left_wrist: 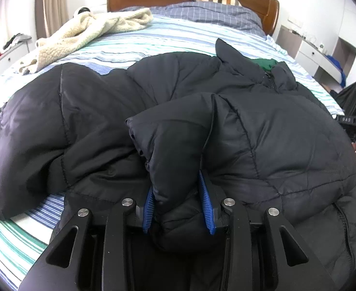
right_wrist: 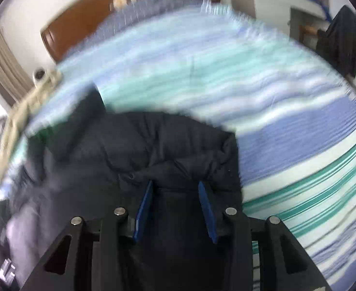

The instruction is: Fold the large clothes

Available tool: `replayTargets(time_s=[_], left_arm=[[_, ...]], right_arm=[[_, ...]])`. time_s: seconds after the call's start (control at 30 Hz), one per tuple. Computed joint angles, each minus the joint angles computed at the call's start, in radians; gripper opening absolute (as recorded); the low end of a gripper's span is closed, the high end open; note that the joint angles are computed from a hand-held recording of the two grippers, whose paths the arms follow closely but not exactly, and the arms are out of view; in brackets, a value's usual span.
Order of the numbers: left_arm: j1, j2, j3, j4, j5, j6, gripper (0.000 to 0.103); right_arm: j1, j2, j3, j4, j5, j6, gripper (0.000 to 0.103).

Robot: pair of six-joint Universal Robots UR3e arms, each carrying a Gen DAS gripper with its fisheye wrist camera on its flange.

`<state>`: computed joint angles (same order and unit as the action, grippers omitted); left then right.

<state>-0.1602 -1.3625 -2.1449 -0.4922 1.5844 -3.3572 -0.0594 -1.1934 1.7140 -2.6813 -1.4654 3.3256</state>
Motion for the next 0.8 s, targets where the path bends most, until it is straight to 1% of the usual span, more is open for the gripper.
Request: replayTargets(time_s=[0.07,0.17,0.3,0.33,0.43,0.5,0.53,0.57,0.6,0.63,0.67,0.7,0.73,0.77,0.8], left_arm=[[0.009,0.005,-0.01,0.007,-0.012,0.001,0.035],[0.021,0.012,-0.018,0.011,-0.027,0.002,0.035],[0.024,0.015,-0.02,0.013,-0.032,0.003,0.035],[0.024,0.015,-0.02,0.013,-0.032,0.003,0.035],[0.023,0.013,-0.019,0.012,-0.029,0.004,0.035],[0.017,0.009,-0.011,0.005,-0.021,0.004,0.035],[0.012,0.006,-0.005,-0.001,-0.013,0.004,0.035],[0.008,0.004,0.001,-0.007,-0.008,0.004,0.035],[0.005,0.0,0.01,-0.018,-0.005,0.005,0.036],[0.012,0.004,0.02,-0.04,-0.014,0.009,0.036],[0.02,0.007,0.031,-0.063,-0.025,0.013,0.039],[0.032,0.016,0.052,-0.112,-0.038,0.024,0.043],[0.033,0.031,0.083,-0.184,-0.029,0.031,0.058],[0.026,0.048,0.108,-0.246,-0.005,0.026,0.075],[0.018,0.077,0.116,-0.288,0.021,0.013,0.081]], right_arm=[[0.027,0.004,-0.015,0.01,-0.038,-0.001,0.039],[0.042,-0.04,-0.023,0.069,-0.059,-0.019,0.041],[0.03,-0.229,0.111,0.073,-0.036,-0.006,0.041],[0.039,-0.307,0.155,0.105,-0.029,-0.009,0.041],[0.061,-0.458,0.266,0.173,-0.002,-0.027,0.041],[0.066,-0.457,0.277,0.244,0.007,-0.05,0.041],[0.074,-0.422,0.281,0.275,0.005,-0.06,0.041],[0.071,-0.413,0.305,0.257,0.018,-0.069,0.041],[0.07,-0.42,0.345,0.202,0.02,-0.065,0.041],[0.072,-0.426,0.349,0.195,0.015,-0.058,0.041],[0.085,-0.445,0.341,0.212,-0.01,-0.045,0.041],[0.106,-0.484,0.342,0.228,-0.048,-0.023,0.041],[0.112,-0.523,0.357,0.231,-0.064,-0.012,0.041],[0.122,-0.598,0.378,0.242,-0.077,0.004,0.044],[0.128,-0.69,0.403,0.263,-0.077,0.011,0.049]])
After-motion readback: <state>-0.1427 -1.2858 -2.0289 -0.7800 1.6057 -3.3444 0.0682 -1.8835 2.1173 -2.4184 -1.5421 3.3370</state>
